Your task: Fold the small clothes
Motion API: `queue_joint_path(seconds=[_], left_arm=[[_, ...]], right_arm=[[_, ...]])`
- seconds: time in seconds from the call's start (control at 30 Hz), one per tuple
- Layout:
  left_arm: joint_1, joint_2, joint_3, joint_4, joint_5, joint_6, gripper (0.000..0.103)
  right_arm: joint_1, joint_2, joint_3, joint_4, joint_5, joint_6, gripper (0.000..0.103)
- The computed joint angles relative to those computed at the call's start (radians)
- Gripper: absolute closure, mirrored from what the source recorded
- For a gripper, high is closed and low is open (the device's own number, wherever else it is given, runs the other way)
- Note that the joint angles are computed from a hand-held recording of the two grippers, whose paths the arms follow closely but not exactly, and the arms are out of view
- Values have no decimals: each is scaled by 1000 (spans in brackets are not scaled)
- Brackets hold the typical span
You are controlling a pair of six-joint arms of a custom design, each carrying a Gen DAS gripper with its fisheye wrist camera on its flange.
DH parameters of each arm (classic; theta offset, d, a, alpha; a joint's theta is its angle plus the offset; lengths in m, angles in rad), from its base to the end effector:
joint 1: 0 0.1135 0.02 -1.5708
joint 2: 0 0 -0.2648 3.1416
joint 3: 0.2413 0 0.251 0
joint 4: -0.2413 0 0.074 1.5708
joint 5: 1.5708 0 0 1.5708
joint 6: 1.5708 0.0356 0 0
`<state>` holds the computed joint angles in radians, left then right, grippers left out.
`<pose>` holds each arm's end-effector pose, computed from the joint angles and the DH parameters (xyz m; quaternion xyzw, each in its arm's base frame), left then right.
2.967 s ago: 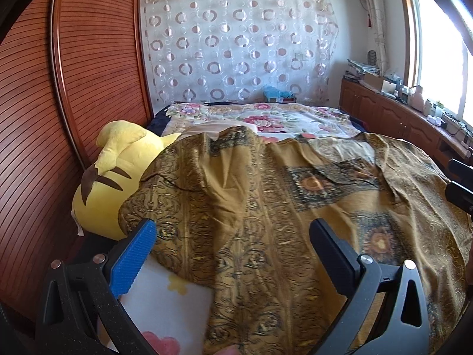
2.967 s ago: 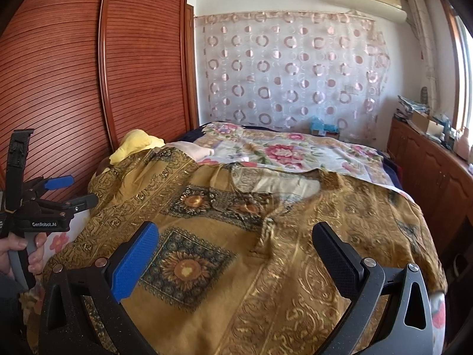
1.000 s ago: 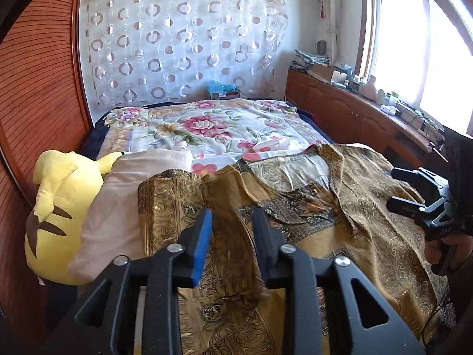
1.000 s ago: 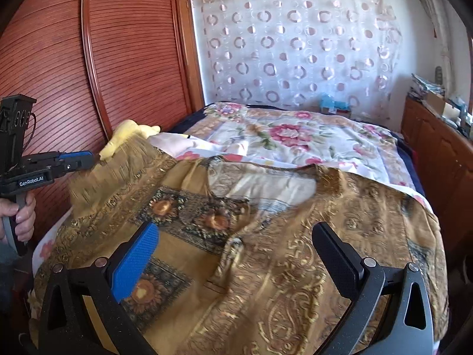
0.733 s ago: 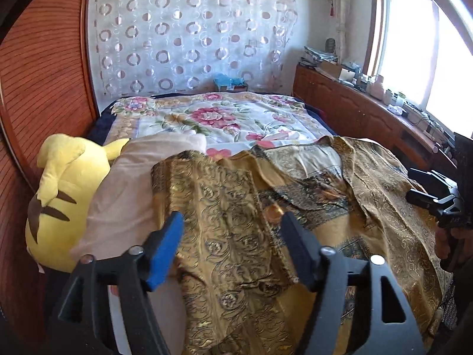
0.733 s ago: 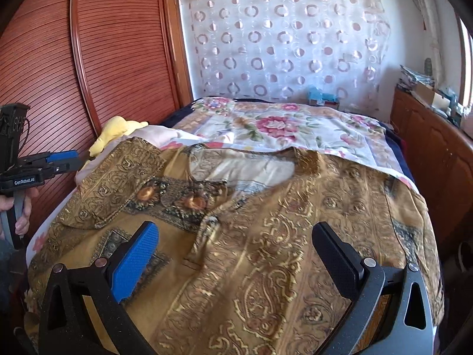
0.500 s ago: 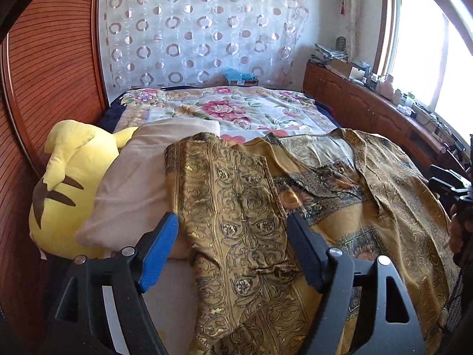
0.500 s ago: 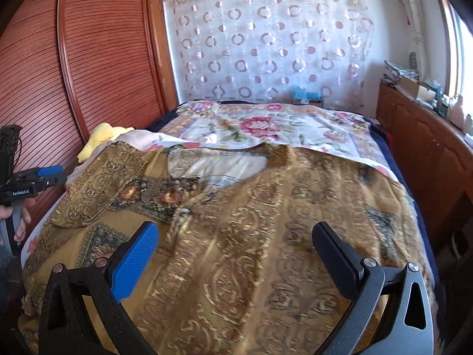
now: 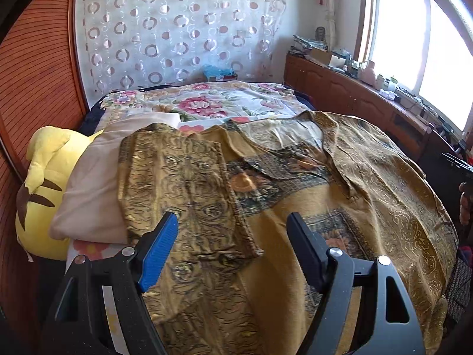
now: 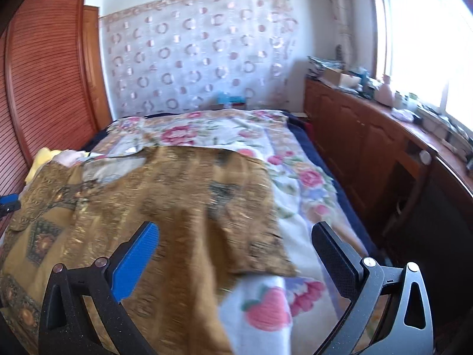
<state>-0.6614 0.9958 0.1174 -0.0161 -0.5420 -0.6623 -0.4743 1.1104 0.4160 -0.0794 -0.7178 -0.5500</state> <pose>0.1243 -0.0734 0.1049 -0.0892 0.9089 0.0028 0.4073 0.1887 -0.0706 0.1704 -0.1688 0.8571 0.1041 0.4753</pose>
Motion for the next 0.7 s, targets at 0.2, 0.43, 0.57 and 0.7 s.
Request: queue_joint_path(seconds=[0.2, 0.43, 0.57, 0.7], left_arm=[[-104, 186, 65, 62, -19, -68, 26], [-103, 420, 164, 164, 36, -17, 26], [-90, 510, 195, 203, 60, -10, 26], [-86, 567, 211, 220, 75, -8, 26]], right_arm=[[-29, 22, -32, 1, 9, 5, 3], [56, 158, 17, 17, 95, 9, 10], [43, 232, 96, -55, 69, -21, 18], [48, 311, 168, -124, 59, -29, 29]])
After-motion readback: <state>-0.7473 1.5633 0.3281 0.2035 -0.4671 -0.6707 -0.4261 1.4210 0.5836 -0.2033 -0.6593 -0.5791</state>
